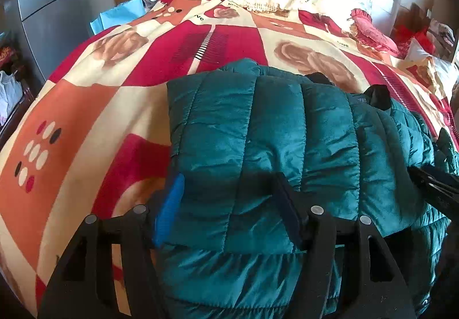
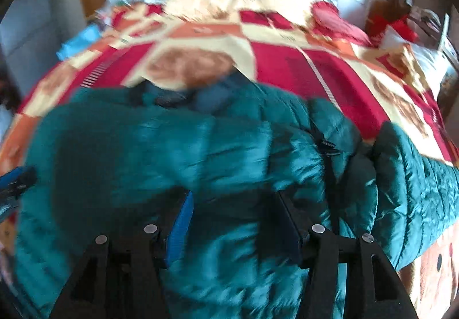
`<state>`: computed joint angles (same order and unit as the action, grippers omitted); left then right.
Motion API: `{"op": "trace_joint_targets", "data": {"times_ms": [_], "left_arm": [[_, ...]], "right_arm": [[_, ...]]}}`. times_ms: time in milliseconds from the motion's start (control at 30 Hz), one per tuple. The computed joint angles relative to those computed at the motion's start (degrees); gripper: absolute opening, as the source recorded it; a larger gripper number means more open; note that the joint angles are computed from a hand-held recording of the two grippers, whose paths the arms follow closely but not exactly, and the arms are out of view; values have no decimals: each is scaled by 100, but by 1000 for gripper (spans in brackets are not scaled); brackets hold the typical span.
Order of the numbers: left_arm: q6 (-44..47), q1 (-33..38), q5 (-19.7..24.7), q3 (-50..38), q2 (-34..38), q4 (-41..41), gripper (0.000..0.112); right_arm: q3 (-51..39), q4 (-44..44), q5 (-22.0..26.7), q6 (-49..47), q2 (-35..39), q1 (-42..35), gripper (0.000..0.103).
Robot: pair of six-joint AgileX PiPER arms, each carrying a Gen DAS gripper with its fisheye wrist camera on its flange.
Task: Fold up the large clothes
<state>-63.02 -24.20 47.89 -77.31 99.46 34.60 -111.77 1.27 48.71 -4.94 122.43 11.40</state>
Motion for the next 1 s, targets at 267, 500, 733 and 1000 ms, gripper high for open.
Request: {"op": "trace_joint_targets", "data": {"times_ms": [267,500,733,1000], "left_arm": [[18,-31,94,-75,102,49,64],[-102,-62,91,-57,134,129,65],[-16,-79,148,-3,14,41,65],[-313,-357,237,209,-479,141,65]], "right_arm": [[277,135,-93,54,-199,-243,56],[1109,280,-544,-211,-1012,-287,58],[1312,-436,-619,158,-671,-174,59],[1885,170,-626,-219,-1416,-421,60]]}}
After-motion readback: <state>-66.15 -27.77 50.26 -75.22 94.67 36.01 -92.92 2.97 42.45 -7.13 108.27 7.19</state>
